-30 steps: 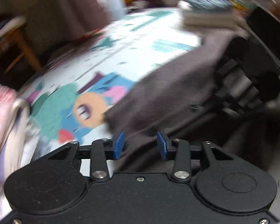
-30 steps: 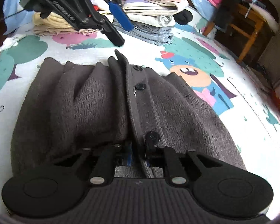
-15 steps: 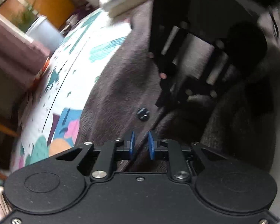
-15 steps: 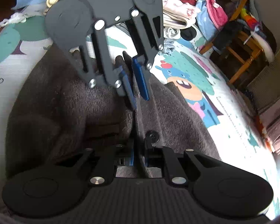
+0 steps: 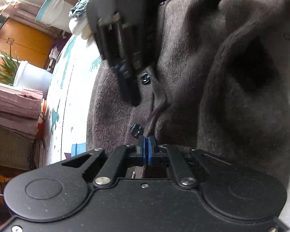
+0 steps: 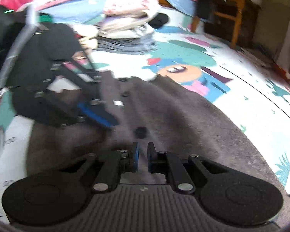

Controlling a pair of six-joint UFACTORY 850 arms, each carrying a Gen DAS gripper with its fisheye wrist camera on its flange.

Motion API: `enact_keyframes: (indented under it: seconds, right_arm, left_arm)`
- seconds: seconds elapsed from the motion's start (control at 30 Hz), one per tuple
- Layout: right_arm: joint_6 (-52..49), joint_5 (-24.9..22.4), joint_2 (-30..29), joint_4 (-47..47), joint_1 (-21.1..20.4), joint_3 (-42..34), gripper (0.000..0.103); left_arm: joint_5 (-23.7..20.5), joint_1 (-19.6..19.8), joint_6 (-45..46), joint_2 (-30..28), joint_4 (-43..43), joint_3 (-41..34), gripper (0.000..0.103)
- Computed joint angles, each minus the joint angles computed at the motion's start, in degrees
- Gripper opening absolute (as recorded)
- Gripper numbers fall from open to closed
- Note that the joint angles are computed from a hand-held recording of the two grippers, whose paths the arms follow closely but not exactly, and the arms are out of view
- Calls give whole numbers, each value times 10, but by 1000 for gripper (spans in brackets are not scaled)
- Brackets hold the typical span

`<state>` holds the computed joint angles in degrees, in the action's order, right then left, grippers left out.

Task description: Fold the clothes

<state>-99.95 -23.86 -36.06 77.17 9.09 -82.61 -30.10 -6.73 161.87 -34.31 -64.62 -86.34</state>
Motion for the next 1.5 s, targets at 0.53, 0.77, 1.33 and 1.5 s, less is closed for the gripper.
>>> enact_keyframes:
  seconds: [0.53,0.77,1.33,1.5]
  right_arm:
    - [-9,-61,-69,-107,10,-92,17]
    - [21,-17,-66,-106,23,-81,18]
    - [150,-60,-88,-80,8,-102,12]
    - [210,-124,-109,-72,-12,-126,7]
  left_arm:
    - [-83,7,-90,-31,149,-79,1]
    - [-74,4,-104,-37,140,-83,1]
    - [-51,9,-95,-25,94,-53,1]
    - [-28,0,-100,-46,78,-80,1]
